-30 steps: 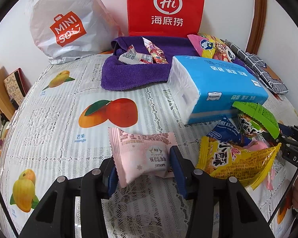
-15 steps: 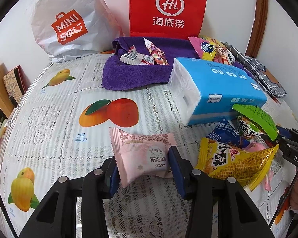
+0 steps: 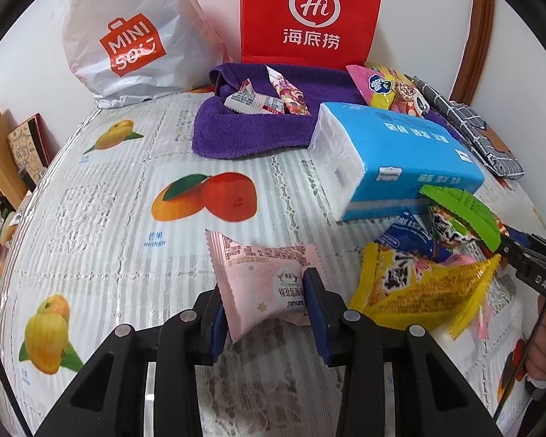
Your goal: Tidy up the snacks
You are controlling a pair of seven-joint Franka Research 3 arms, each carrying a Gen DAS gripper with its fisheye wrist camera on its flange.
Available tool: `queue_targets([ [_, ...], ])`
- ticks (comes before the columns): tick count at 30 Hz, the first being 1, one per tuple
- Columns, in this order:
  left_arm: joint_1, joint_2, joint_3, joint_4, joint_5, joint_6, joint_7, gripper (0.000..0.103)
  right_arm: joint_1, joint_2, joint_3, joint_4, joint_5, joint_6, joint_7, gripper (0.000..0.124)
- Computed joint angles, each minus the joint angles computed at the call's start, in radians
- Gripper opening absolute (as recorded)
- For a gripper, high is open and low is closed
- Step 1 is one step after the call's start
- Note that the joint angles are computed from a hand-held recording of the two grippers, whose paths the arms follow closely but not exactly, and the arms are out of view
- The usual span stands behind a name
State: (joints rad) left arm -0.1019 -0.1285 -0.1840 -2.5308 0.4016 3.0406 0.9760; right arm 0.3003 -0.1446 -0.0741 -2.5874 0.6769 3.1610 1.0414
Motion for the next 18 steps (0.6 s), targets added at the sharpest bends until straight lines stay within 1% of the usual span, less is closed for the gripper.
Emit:
queue_targets([
  [2, -0.013, -0.01, 0.008, -0.008, -0.026, -0.009, 0.018, 0.035, -0.002, -0.006, 0.006, -0.011, -0.003, 0.025, 0.008, 0.042],
  [4, -0.009, -0.024, 0.004, -0.017, -0.023, -0.015, 0.012, 0.034, 0.018, -0.02, -0.007, -0.03, -0.001, 0.063, 0.012, 0.042],
  [5, -0.009, -0.031, 0.004, -0.021, -0.023, -0.016, 0.011, 0.034, 0.011, -0.026, -0.001, -0.039, -0.017, 0.074, 0.026, 0.042],
  [7, -0.013, -0.047, 0.007, -0.032, -0.033, -0.017, 0.017, 0.032, -0.07, -0.042, 0.076, -0.062, -0.076, 0.081, 0.079, 0.042],
  [8, -0.026, -0.055, 0.017, -0.037, -0.054, -0.018, 0.034, 0.032, -0.084, -0.051, 0.089, -0.071, -0.094, 0.081, 0.095, 0.042],
  [10, -0.038, -0.067, 0.026, -0.045, -0.078, -0.015, 0.055, 0.032, -0.067, -0.071, 0.071, -0.088, -0.114, 0.075, 0.111, 0.042],
  [11, -0.033, -0.072, 0.021, -0.047, -0.075, -0.015, 0.053, 0.032, -0.061, -0.079, 0.065, -0.095, -0.125, 0.074, 0.119, 0.042],
  [13, -0.014, -0.084, 0.003, -0.05, -0.056, -0.02, 0.034, 0.032, -0.079, -0.095, 0.082, -0.111, -0.155, 0.079, 0.146, 0.042],
  [18, -0.028, -0.115, 0.012, -0.065, -0.073, -0.021, 0.042, 0.032, -0.059, -0.132, 0.054, -0.136, -0.209, 0.081, 0.191, 0.042],
])
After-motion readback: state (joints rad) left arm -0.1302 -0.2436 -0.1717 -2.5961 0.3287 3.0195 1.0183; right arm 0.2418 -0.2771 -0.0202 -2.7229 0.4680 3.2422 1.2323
